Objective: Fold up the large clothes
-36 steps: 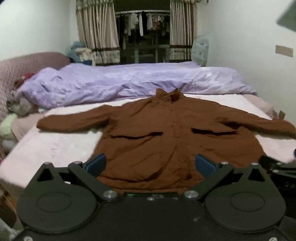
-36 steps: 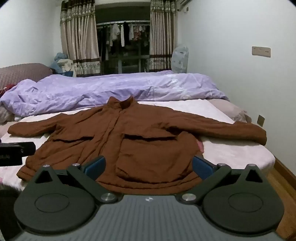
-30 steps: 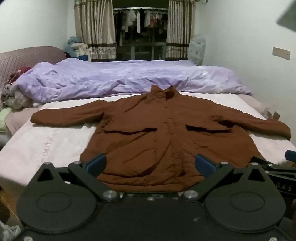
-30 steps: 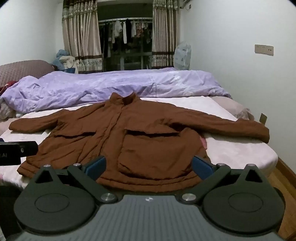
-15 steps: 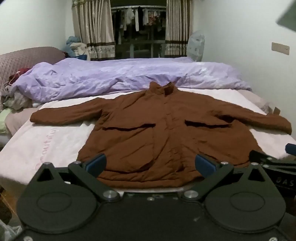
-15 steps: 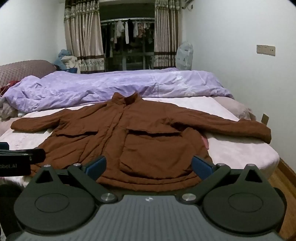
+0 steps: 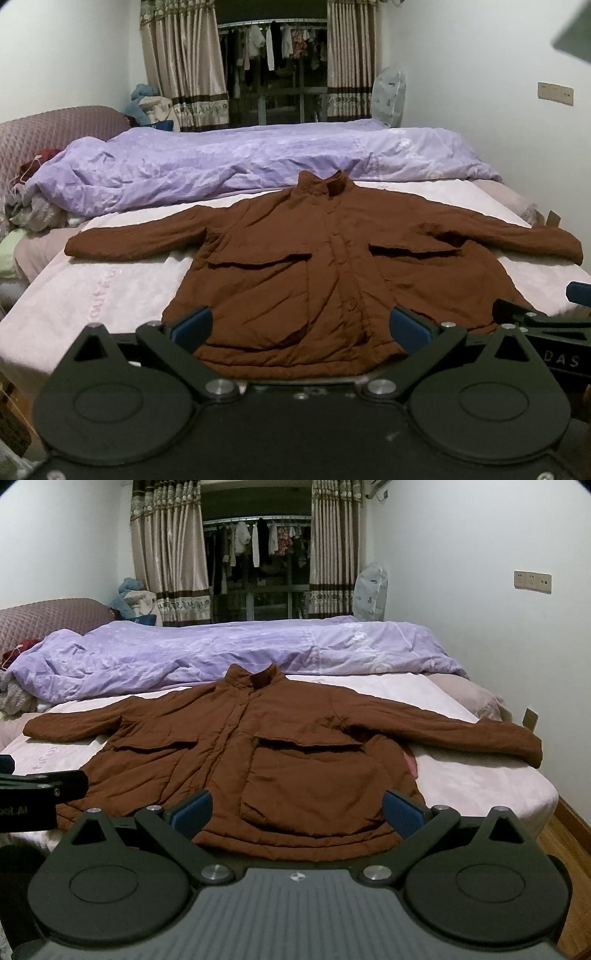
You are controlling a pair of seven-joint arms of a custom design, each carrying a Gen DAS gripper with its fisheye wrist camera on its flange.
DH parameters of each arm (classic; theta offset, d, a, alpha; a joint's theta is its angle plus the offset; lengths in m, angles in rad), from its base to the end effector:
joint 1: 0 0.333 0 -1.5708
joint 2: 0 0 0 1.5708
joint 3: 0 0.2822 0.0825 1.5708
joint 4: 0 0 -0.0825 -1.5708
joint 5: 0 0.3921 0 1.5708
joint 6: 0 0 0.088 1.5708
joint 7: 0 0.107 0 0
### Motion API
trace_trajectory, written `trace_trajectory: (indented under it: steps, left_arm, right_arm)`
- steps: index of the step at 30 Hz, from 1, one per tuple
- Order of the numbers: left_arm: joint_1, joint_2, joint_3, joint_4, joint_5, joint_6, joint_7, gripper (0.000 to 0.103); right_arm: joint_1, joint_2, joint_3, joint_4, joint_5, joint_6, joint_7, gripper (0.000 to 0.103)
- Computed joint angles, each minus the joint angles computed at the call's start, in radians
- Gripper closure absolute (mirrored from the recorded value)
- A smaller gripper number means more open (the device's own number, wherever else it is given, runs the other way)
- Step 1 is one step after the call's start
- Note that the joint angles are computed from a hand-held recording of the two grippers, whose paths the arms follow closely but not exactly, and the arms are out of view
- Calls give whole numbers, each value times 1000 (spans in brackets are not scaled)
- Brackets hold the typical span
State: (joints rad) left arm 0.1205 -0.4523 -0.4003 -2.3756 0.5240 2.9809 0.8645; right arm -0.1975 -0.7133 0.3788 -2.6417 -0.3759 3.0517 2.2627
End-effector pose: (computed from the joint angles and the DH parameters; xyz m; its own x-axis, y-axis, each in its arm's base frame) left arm 0.4559 -0.1892 0.5557 -0.0806 -0.9957 -0.0461 -0.4731 0.0789 -0.8775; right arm 0.4052 0.1201 0.5400 -0.0771 -0.9967 -0.0252 -0.4347 0.0564 -0.8988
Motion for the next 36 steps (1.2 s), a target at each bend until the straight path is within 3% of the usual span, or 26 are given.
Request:
trace_trajectory:
  steps: [36]
  left_arm:
    - [-5, 11, 1, -9, -1, 15, 16, 0]
  right_arm:
    - [14, -5, 0, -2, 1, -9, 0, 0]
